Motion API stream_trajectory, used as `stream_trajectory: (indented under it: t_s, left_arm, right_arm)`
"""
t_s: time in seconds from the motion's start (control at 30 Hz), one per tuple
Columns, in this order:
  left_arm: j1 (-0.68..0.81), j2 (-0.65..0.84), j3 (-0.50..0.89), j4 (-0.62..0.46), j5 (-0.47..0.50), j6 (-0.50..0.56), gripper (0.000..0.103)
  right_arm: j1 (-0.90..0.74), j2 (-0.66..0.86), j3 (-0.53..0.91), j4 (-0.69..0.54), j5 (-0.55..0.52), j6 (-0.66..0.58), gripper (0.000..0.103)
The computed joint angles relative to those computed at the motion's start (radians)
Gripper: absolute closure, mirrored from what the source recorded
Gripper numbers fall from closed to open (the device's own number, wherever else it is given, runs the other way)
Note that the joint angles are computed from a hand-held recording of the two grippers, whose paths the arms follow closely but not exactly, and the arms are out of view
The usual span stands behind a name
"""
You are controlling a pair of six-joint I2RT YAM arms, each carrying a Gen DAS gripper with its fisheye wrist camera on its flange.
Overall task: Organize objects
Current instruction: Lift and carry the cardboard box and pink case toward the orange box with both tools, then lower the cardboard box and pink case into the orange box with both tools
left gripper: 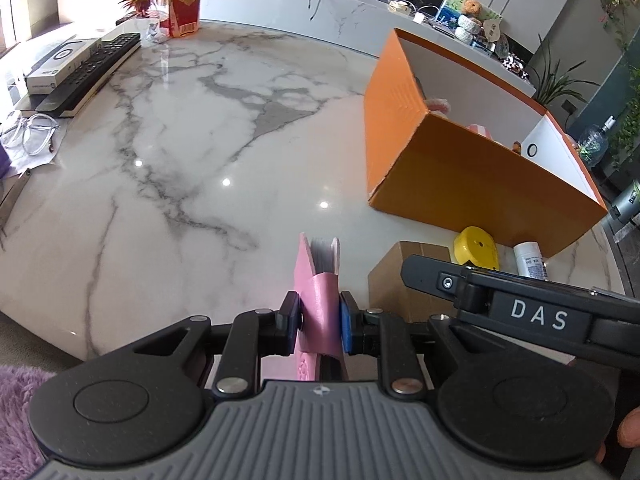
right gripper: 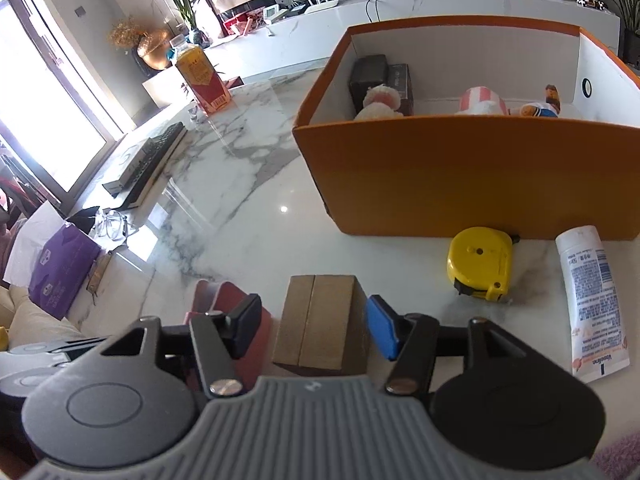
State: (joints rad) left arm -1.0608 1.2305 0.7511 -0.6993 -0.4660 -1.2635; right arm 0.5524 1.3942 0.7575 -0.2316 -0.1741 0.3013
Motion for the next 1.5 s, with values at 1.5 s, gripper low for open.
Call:
stream_trajectory:
  t_s: [1.5]
  left_arm:
    - [0.488,0.579,0.76,0.244,0.384,0.63,0.079]
  right_arm:
    - [-0.537,0.302,0.583,-0.108,-0.434,-0.026,0.051]
